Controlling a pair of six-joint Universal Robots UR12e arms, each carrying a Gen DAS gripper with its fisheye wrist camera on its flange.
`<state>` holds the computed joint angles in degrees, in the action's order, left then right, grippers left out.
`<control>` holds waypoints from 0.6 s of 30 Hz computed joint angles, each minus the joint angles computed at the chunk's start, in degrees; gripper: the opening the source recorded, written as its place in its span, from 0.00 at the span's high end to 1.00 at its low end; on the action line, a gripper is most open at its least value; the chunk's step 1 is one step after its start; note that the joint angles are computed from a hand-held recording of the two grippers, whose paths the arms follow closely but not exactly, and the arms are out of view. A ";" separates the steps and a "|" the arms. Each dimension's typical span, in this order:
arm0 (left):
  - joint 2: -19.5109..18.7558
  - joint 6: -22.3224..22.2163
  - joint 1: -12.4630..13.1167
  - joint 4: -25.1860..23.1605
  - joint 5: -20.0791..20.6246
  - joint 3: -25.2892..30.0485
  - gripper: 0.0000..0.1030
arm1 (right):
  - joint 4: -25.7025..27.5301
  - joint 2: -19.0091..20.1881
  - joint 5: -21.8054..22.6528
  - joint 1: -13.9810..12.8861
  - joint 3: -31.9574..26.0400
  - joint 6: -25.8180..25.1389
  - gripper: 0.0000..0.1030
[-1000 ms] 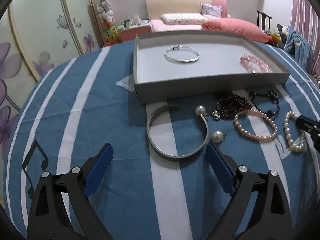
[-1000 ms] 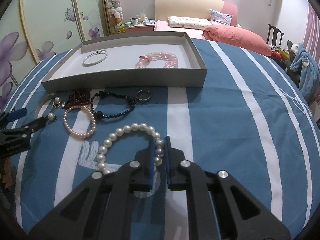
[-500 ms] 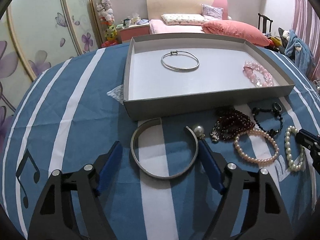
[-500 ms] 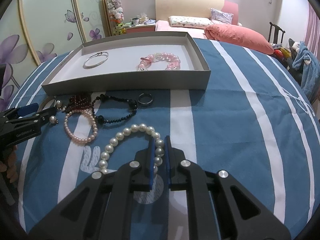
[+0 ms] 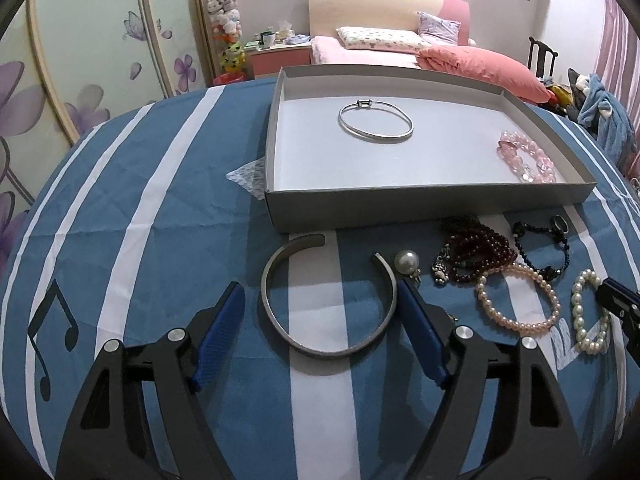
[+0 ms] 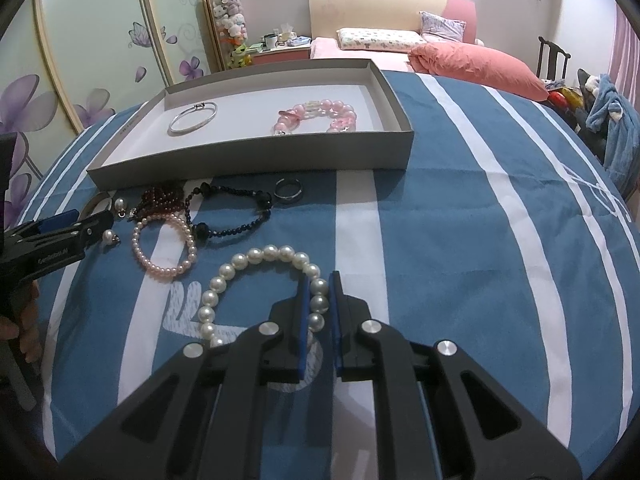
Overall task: Organize jewelry
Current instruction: 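Grasp the white pearl bracelet with the right tool while the left tool grasps the silver cuff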
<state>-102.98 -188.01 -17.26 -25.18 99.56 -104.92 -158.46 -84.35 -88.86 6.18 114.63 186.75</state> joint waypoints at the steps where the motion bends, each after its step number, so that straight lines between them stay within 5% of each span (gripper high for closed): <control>1: 0.02 0.00 0.01 -0.06 -0.02 0.03 0.26 | -0.15 0.01 0.01 0.02 0.07 -0.02 0.89; 4: 0.13 0.50 0.04 0.49 -0.37 -0.11 0.34 | -0.25 -0.04 0.01 0.01 0.15 -0.09 0.89; 18: 0.45 -0.53 0.32 0.80 -0.52 -0.54 0.35 | -3.12 -0.84 2.15 -0.85 1.00 2.25 0.90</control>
